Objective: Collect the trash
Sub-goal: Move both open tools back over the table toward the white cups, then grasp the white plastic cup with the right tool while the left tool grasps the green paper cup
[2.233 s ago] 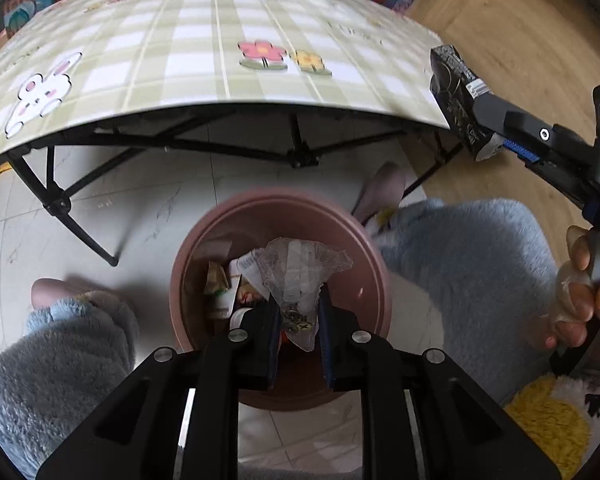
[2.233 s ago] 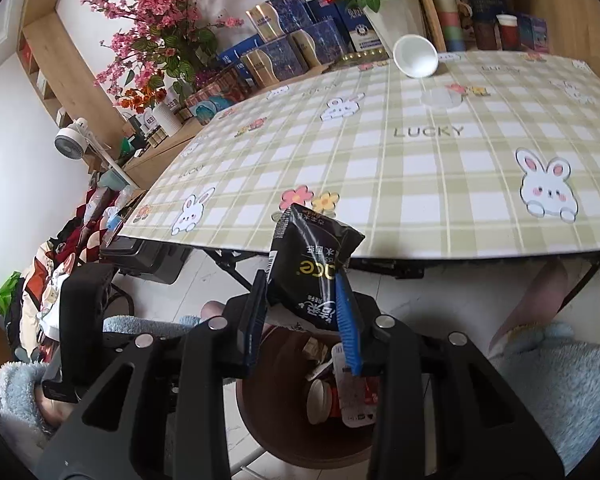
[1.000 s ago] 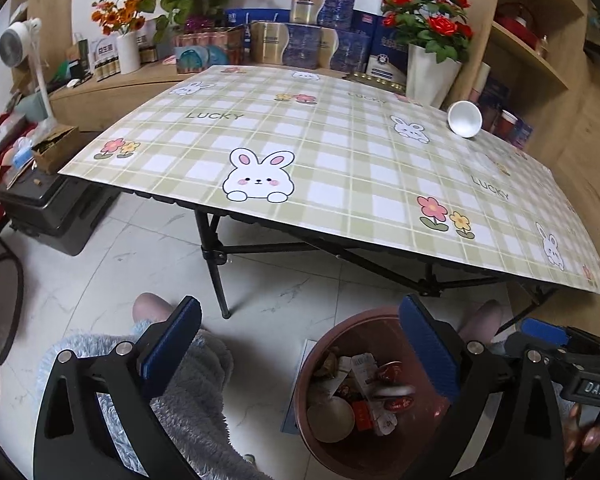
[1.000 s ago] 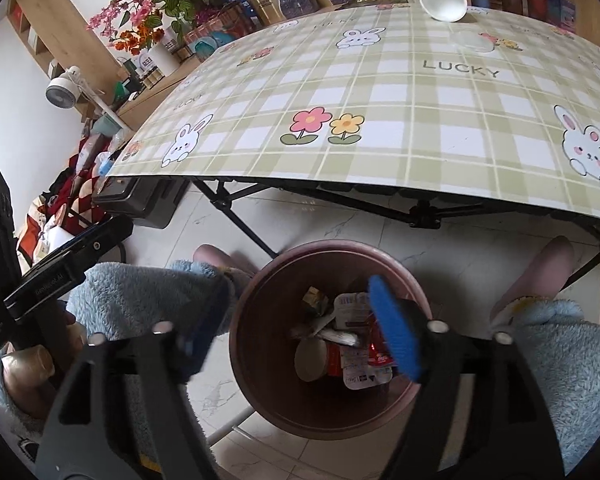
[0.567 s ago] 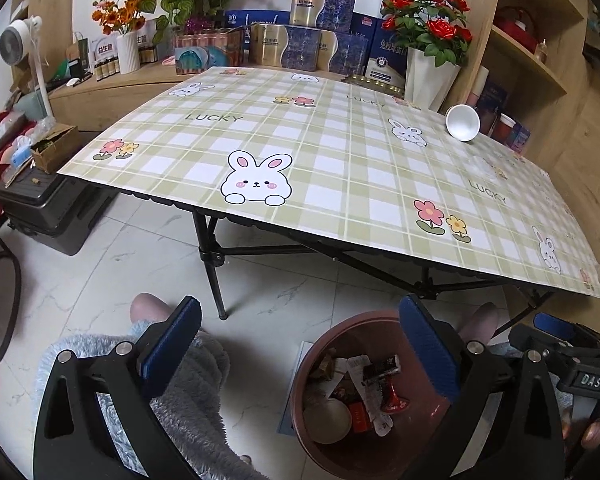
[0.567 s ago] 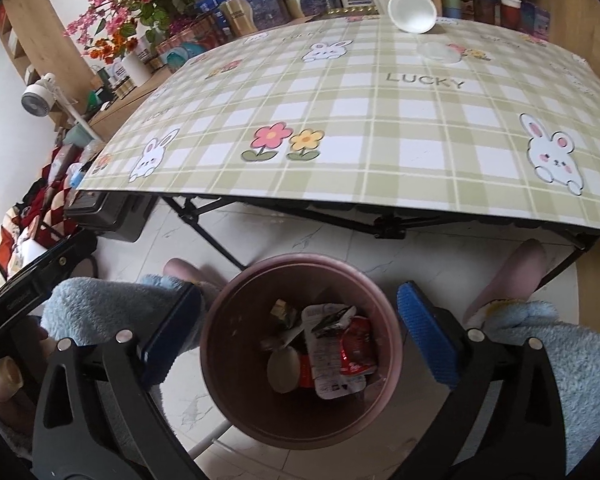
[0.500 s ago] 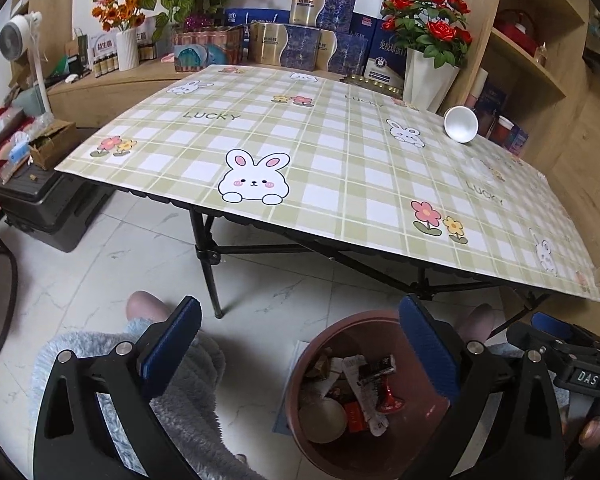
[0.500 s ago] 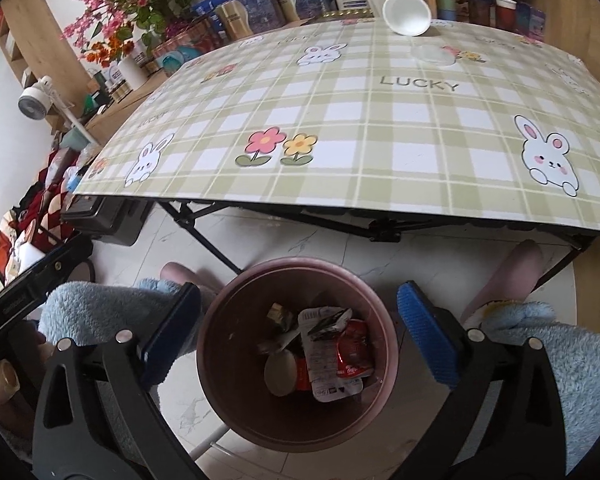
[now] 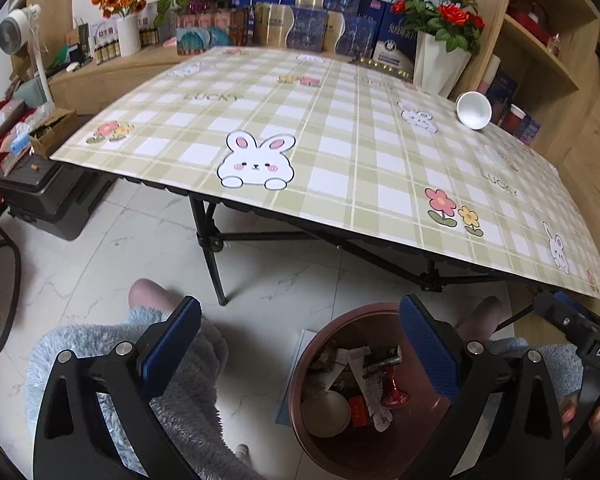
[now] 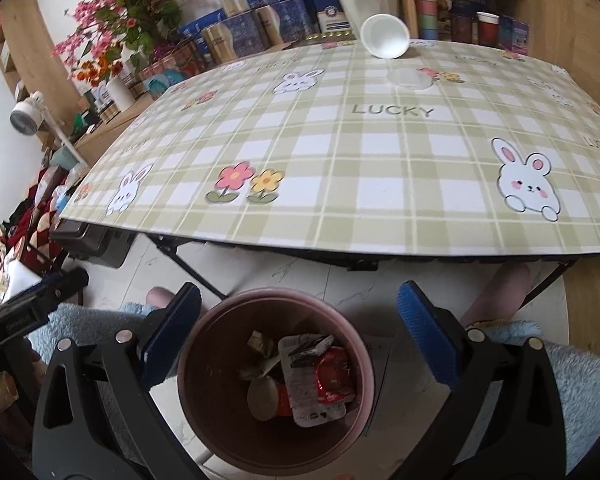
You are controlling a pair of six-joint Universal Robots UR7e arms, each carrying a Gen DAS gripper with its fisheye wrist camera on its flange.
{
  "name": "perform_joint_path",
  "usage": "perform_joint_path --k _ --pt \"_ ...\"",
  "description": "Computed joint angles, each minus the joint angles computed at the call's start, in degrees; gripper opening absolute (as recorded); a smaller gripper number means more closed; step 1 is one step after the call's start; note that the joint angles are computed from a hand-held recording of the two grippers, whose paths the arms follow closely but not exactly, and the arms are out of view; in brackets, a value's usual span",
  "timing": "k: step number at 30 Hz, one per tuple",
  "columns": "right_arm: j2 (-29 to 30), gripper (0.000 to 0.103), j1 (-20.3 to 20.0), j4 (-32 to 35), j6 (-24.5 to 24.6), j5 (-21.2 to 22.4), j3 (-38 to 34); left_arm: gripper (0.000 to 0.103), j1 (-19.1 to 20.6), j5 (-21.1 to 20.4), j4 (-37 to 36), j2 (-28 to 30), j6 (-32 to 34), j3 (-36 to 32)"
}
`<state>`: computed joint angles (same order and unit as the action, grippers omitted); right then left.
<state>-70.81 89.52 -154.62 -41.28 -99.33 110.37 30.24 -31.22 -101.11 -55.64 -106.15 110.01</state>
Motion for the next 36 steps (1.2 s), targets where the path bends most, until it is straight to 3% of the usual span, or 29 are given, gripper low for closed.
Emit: perform_joint_path --k 7,11,15,18,23,29,31,36 --pt "3.2 0.097 0.9 -4.4 -4.2 -3.3 -4.0 0.097 1.5 2.1 1.1 -0.8 -1.4 -1.1" --pt "6.4 0.097 1.5 -3.0 -7.3 -4.4 -9.8 0.097 3.0 4.7 0.1 -0.3 2.4 -3.2" --pt "11.1 0.097 2.1 -1.7 -8.5 -6.7 -17.3 0.097 5.0 8.1 -12.5 1.2 17.2 -4.1" --pt "15.3 0.097 1.9 6.0 -5.8 -5.6 -26.1 0.097 7.0 7.4 -26.6 3.4 32.4 -5.6" --pt "24.3 0.097 2.8 12.5 -6.5 -7.8 -40.3 0.097 10.3 6.7 -38.7 8.5 49.7 -12.6" --pt "35.4 0.094 3.6 18.8 -8.1 -11.1 -56.9 0.097 13.8 5.3 -45.4 12.8 59.5 -20.7" --pt "38.9 0.084 3.8 22.0 -7.4 -12.0 -62.6 0.097 14.8 5.0 -46.0 14.3 61.8 -23.8" --pt "43.9 0.084 4.2 25.9 -7.7 -12.9 -70.6 0.097 16.6 3.6 -47.2 16.4 65.4 -28.1"
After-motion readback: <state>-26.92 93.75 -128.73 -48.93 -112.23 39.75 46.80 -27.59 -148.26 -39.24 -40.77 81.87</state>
